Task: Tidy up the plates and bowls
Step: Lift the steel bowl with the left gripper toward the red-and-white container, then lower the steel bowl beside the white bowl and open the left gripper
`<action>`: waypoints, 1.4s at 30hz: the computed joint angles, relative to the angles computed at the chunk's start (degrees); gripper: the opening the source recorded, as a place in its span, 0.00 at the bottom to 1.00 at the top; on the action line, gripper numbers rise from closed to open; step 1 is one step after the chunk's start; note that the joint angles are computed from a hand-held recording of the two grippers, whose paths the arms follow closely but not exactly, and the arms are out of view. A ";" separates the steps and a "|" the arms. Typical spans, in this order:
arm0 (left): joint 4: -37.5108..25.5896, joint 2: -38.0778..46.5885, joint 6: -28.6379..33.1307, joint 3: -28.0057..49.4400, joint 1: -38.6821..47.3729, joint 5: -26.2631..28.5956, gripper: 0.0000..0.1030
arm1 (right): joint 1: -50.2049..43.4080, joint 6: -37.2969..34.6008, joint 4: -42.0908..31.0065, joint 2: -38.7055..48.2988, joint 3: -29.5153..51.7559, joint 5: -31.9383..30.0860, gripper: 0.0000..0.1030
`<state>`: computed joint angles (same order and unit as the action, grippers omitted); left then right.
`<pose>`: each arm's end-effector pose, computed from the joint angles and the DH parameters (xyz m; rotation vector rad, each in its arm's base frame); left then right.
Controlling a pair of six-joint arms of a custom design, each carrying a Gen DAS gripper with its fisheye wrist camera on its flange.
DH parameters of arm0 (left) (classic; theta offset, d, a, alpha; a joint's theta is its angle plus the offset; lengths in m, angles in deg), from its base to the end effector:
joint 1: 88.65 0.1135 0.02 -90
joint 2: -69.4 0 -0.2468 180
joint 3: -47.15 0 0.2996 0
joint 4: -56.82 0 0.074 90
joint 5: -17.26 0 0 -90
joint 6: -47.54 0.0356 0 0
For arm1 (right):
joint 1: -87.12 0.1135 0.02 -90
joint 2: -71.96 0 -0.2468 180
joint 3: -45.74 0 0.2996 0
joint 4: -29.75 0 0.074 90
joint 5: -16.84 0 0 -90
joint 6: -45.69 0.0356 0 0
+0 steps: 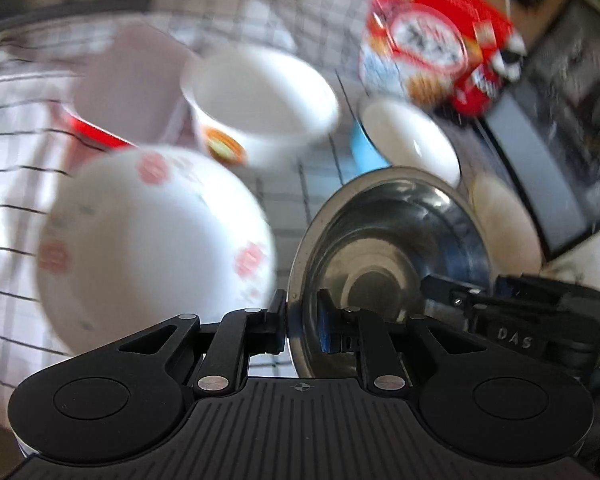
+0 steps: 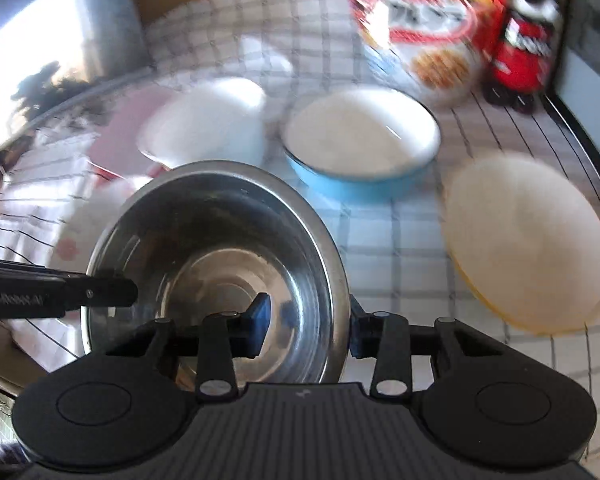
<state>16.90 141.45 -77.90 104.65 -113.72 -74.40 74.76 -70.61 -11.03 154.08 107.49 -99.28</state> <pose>0.2700 -0.1252 0.1838 -0.2437 2.5539 -0.3820 0.3141 -0.0528 0.1609 -0.4519 2.4659 0.3347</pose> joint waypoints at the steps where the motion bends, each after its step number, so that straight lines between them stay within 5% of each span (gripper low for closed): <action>1: -0.35 -2.52 0.17 -1.32 1.37 -0.11 0.17 | 1.70 1.36 0.28 -0.20 0.09 -0.18 0.37; 7: -4.23 -10.94 1.73 -7.02 12.16 -1.28 0.17 | 15.01 8.03 5.01 1.55 -0.11 2.75 0.37; 12: -3.56 -8.69 4.76 -7.48 18.97 -1.75 0.17 | 25.06 9.63 11.53 4.53 -0.72 10.87 0.37; 20: 1.81 -3.44 9.11 -7.79 22.97 -2.78 0.16 | 28.72 9.48 12.82 11.58 3.35 14.12 0.37; 26: 3.26 -4.50 11.62 -8.82 24.25 -1.88 0.17 | 27.27 8.00 9.89 14.90 7.17 11.08 0.37; 32: 3.61 -5.97 15.76 -10.55 22.04 -7.55 0.42 | 23.99 8.14 11.44 12.36 5.96 7.66 0.43; 42: 7.34 2.05 10.07 -9.34 30.54 10.02 0.36 | 22.23 12.42 5.15 23.12 13.57 3.39 0.46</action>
<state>24.24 143.50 -67.83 95.31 -83.19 -64.39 96.98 -58.19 -5.88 177.20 121.07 -95.89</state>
